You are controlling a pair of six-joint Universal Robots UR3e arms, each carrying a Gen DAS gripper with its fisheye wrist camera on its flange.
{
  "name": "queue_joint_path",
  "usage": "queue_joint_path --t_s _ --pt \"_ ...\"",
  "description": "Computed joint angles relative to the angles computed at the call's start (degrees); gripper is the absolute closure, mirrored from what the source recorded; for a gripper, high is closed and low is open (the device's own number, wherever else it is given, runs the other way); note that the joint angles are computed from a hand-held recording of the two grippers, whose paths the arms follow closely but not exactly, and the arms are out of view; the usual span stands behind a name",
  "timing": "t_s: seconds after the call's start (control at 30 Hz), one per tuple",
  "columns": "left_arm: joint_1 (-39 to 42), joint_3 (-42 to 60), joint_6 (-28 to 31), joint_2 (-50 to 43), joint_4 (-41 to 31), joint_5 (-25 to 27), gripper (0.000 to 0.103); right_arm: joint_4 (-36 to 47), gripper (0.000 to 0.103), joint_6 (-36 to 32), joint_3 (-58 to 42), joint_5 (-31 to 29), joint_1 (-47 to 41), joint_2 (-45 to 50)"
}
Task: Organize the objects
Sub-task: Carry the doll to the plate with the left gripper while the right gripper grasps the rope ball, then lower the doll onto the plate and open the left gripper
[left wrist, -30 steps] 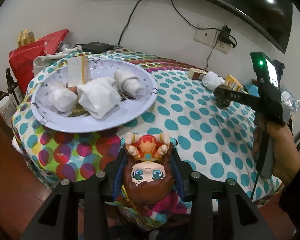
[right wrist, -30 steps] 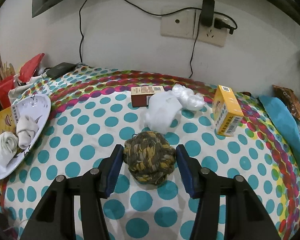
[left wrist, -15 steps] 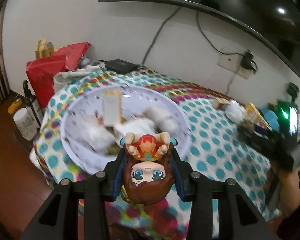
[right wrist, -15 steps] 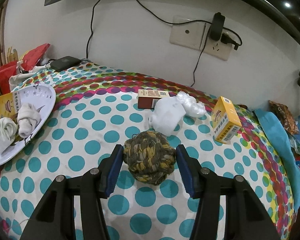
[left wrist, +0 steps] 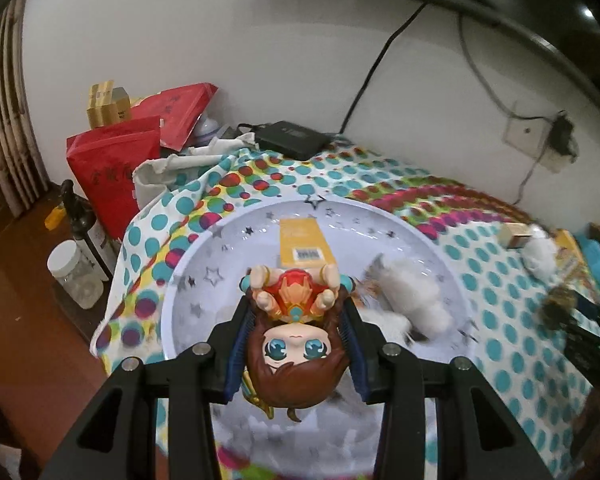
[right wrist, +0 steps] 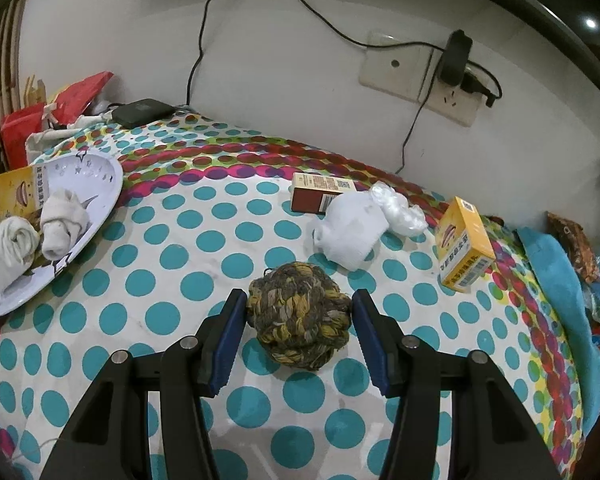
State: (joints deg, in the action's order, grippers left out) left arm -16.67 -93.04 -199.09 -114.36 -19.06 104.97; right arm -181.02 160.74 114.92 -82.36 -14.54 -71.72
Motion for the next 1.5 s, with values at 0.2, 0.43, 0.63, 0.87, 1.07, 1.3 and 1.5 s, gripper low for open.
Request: queue_joint_path --t_s 0.2,0.43,0.63,0.87,1.07,1.3,1.5 --pt "1.42 9.43 0.92 -6.46 -4.27 1.2 0.061 1.15 0.052 1.42 0.02 2.06 -1.66 -0.44" --pt "-0.01 10.52 3.62 -7.96 -2.17 -2.26 0.061 1.24 0.052 0.72 -0.34 1.61 -0.96 -0.1" --pt "-1.7 16.83 5.86 -12.37 -5.6 -3.81 0.061 0.82 0.052 0.88 -0.13 1.24 -0.8 -0.22" --pt "-0.39 17.34 5.21 -13.46 -6.27 -3.57 0.06 1.41 0.052 0.51 -0.26 1.32 -0.92 -0.44" --pt "2.13 8.41 2.29 -9.1 2.06 -4.97 0.017 1.59 0.051 0.46 -0.45 1.33 -0.93 -0.34" --pt "1.07 -0.55 3.41 -2.52 8.64 -2.71 0.013 1.07 0.051 0.31 -0.34 1.05 -0.86 -0.28" --pt "-4.72 -7.9 1.63 2.19 10.26 8.23 0.013 -2.23 0.051 0.34 1.01 -0.47 0.01 -0.36"
